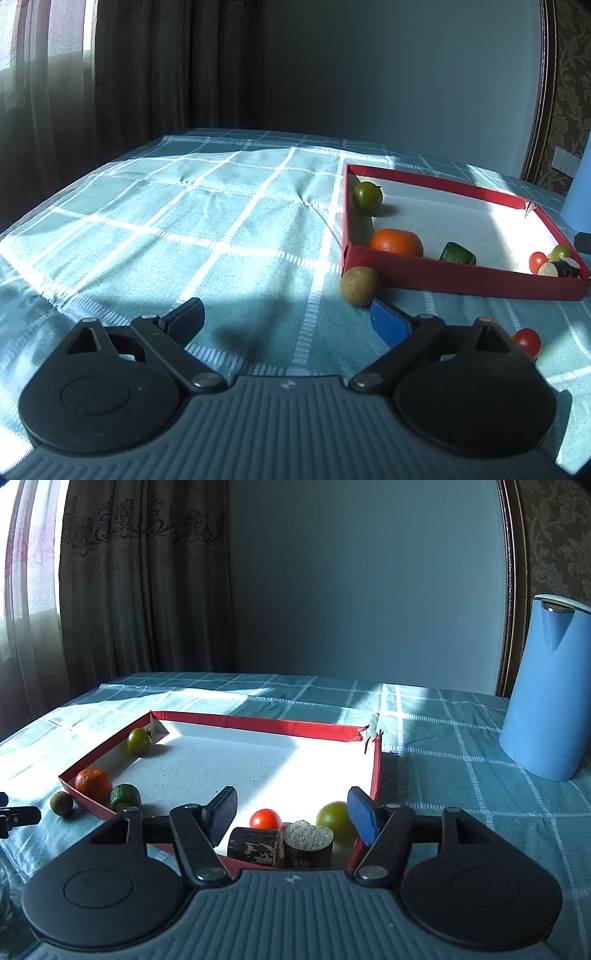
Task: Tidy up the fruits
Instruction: 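Carry the cherry tomato into the box and open the right gripper, then move the left gripper to a brown kiwi and grasp it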
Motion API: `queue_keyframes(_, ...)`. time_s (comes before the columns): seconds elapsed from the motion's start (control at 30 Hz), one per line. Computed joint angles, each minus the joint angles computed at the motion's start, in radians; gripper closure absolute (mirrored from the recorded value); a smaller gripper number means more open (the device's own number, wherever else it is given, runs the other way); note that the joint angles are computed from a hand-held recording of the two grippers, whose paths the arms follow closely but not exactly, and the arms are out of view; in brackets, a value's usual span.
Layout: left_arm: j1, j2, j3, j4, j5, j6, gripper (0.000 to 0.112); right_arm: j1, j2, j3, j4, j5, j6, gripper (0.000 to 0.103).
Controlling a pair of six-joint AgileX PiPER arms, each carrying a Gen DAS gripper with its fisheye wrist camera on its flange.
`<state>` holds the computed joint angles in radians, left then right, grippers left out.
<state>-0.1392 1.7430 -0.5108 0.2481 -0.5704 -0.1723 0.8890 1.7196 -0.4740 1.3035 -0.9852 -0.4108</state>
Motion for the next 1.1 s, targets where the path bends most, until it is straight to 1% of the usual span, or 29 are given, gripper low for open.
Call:
queue_keyframes(0.07, -0.007, 0.0, 0.0, -0.023, 0.005, 0.022, 0.016, 0.07, -0.008, 0.035, 0.031, -0.027, 0.041, 0.027)
queue_keyframes(0.13, -0.017, 0.0, 0.0, -0.053, 0.007, 0.048, 0.015, 0.144, 0.011, 0.052, 0.08, -0.056, 0.08, 0.026)
queue_keyframes(0.2, -0.029, -0.001, -0.001, -0.091, 0.014, 0.083, 0.015, 0.18, 0.022, 0.076, 0.072, -0.044, 0.139, 0.025)
queue_keyframes(0.27, -0.037, 0.0, -0.002, -0.115, 0.018, 0.105, 0.014, 0.193, 0.038, 0.082, 0.062, -0.019, 0.187, 0.018)
queue_keyframes(0.37, -0.047, 0.001, -0.007, -0.149, 0.029, 0.137, 0.014, 0.197, 0.078, 0.068, 0.056, 0.006, 0.21, 0.018)
queue_keyframes(0.5, -0.057, 0.002, -0.011, -0.171, 0.039, 0.16, 0.014, 0.171, 0.071, 0.089, -0.001, 0.029, 0.269, 0.018)
queue_keyframes(0.53, -0.055, 0.002, -0.01, -0.161, 0.037, 0.151, 0.014, 0.156, 0.066, 0.099, -0.022, 0.042, 0.299, 0.018)
queue_keyframes(0.67, -0.019, -0.002, -0.002, -0.034, 0.017, 0.053, 0.014, 0.131, 0.053, 0.141, -0.089, 0.044, 0.419, 0.018)
queue_keyframes(0.8, -0.006, -0.008, 0.009, 0.048, -0.011, 0.012, 0.014, 0.135, 0.054, 0.138, -0.086, 0.043, 0.411, 0.018)
queue_keyframes(0.93, -0.049, -0.008, -0.007, -0.014, 0.023, 0.081, 0.014, 0.135, 0.054, 0.134, -0.085, 0.046, 0.398, 0.018)
queue_keyframes(1.03, -0.1, 0.004, -0.025, -0.134, 0.023, 0.187, 0.014, 0.134, 0.053, 0.134, -0.087, 0.049, 0.398, 0.018)
queue_keyframes(1.1, -0.132, 0.023, -0.054, -0.18, 0.04, 0.233, 0.014, 0.133, 0.053, 0.134, -0.088, 0.05, 0.398, 0.018)
